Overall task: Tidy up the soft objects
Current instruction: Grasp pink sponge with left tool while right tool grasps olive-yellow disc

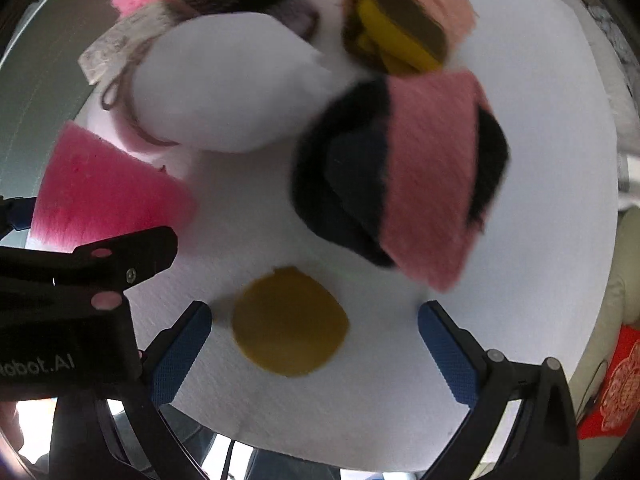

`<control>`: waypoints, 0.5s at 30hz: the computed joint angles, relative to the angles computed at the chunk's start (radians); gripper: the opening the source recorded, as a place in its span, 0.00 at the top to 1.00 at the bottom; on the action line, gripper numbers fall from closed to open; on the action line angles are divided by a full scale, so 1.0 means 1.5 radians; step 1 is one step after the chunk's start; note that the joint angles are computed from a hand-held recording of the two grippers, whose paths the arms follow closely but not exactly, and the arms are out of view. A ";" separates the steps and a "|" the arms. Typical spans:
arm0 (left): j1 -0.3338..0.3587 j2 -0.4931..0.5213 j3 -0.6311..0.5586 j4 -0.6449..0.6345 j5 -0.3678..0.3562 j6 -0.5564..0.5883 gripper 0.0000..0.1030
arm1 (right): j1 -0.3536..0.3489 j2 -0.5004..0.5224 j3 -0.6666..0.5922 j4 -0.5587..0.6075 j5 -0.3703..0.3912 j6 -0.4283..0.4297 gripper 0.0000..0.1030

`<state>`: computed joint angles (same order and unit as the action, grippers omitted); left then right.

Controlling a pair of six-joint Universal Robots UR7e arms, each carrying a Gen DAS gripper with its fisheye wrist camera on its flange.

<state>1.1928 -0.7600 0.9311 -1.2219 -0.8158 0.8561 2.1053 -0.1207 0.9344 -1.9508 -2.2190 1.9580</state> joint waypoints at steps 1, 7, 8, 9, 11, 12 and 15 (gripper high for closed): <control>0.000 0.002 -0.004 -0.009 0.000 0.012 0.00 | -0.001 0.004 -0.008 0.003 0.000 -0.008 0.00; -0.002 -0.007 -0.023 -0.034 -0.014 0.062 0.00 | -0.001 0.025 -0.038 0.013 0.000 -0.028 0.00; -0.003 0.003 -0.040 -0.033 -0.011 0.067 0.00 | 0.001 0.029 -0.040 0.012 0.001 -0.028 0.00; -0.002 0.005 -0.044 -0.036 -0.008 0.074 0.00 | 0.006 0.021 -0.022 0.004 0.003 -0.025 0.00; 0.000 0.032 -0.093 -0.012 -0.006 0.075 0.00 | 0.009 0.023 -0.022 0.007 0.005 -0.022 0.01; 0.000 0.033 -0.096 -0.011 -0.004 0.077 0.00 | 0.009 0.024 -0.023 0.007 0.007 -0.022 0.01; 0.005 0.034 -0.095 -0.010 -0.002 0.080 0.00 | 0.010 0.024 -0.016 -0.005 0.010 -0.021 0.07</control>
<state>1.2008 -0.7090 0.7890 -1.2375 -0.8181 0.9766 2.1206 -0.0850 0.9107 -1.9585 -2.2038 1.9263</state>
